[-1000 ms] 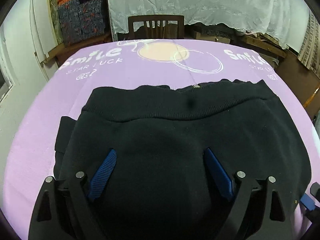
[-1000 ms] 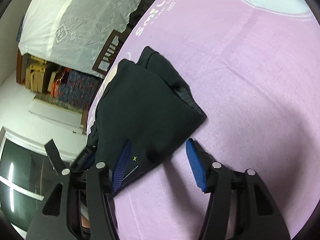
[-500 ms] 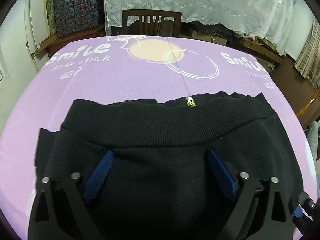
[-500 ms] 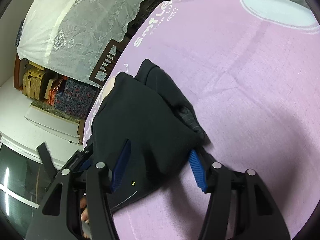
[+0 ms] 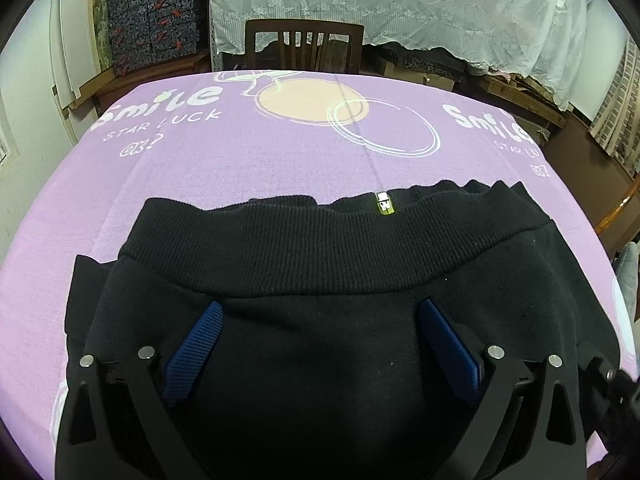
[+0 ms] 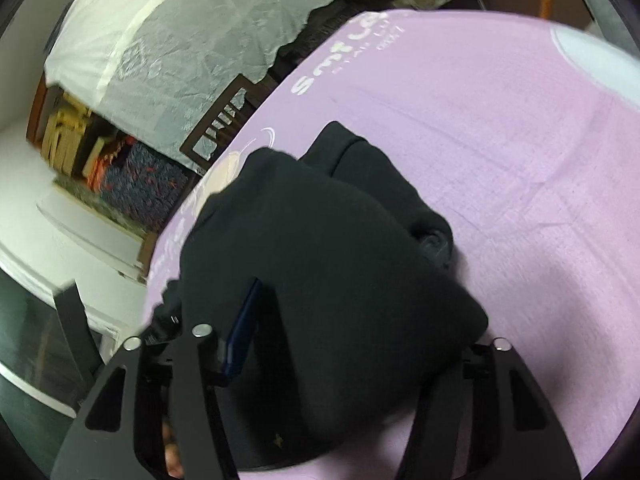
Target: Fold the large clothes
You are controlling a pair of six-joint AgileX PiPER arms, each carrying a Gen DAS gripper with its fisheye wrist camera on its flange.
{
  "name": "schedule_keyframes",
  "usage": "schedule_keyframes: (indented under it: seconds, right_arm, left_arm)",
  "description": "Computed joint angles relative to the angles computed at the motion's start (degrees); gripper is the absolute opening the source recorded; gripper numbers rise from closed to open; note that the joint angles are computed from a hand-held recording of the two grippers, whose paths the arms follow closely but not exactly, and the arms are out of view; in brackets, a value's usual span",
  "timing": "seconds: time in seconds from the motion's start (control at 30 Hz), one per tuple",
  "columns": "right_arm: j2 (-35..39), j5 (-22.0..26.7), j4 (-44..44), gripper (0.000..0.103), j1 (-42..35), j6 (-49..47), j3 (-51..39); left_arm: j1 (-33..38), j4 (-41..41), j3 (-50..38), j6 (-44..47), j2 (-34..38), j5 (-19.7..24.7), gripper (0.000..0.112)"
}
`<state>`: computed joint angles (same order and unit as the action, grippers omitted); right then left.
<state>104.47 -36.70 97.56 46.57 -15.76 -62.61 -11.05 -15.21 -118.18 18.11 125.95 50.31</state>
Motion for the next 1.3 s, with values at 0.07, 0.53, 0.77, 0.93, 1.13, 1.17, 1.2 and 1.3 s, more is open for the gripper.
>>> schedule_keyframes:
  seconds: [0.07, 0.53, 0.77, 0.93, 1.13, 1.17, 1.2, 1.3]
  right_arm:
    - [-0.6, 1.1, -3.0, 0.039, -0.9, 4.9, 1.9]
    - [-0.6, 4.7, -11.1, 0.041, -3.6, 10.3, 3.2]
    - [0.4, 4.1, -9.1, 0.047, -3.5, 5.9, 1.4]
    - [0.1, 5.0, -9.0, 0.045, -3.9, 5.4, 1.4]
    - [-0.4, 6.8, -9.7, 0.045, -5.0, 5.7, 1.7]
    - [-0.5, 7.0, -10.0, 0.045, -5.0, 6.0, 1.8]
    - [-0.6, 7.3, -10.4, 0.044, -5.2, 6.4, 2.0]
    - [-1.1, 8.1, -12.7, 0.044, -5.7, 9.0, 3.0]
  left_arm:
    - [-0.2, 0.6, 0.1, -0.4, -0.1, -0.1, 0.100]
    - [-3.8, 2.8, -8.7, -3.3, 2.6, 6.1, 0.090]
    - [-3.8, 3.7, -7.5, -2.6, 2.3, 5.8, 0.089]
    - [0.3, -4.2, 3.0, 4.2, -5.5, 6.8, 0.072]
    - [-0.7, -3.7, 27.6, 10.2, -18.0, -9.4, 0.072]
    - [-1.1, -2.8, 29.8, 9.7, -19.1, -11.4, 0.072]
    - [-1.3, -2.1, 31.3, 8.8, -20.0, -12.7, 0.072]
    - [-0.9, -2.3, 32.6, 7.3, -22.1, -11.6, 0.071]
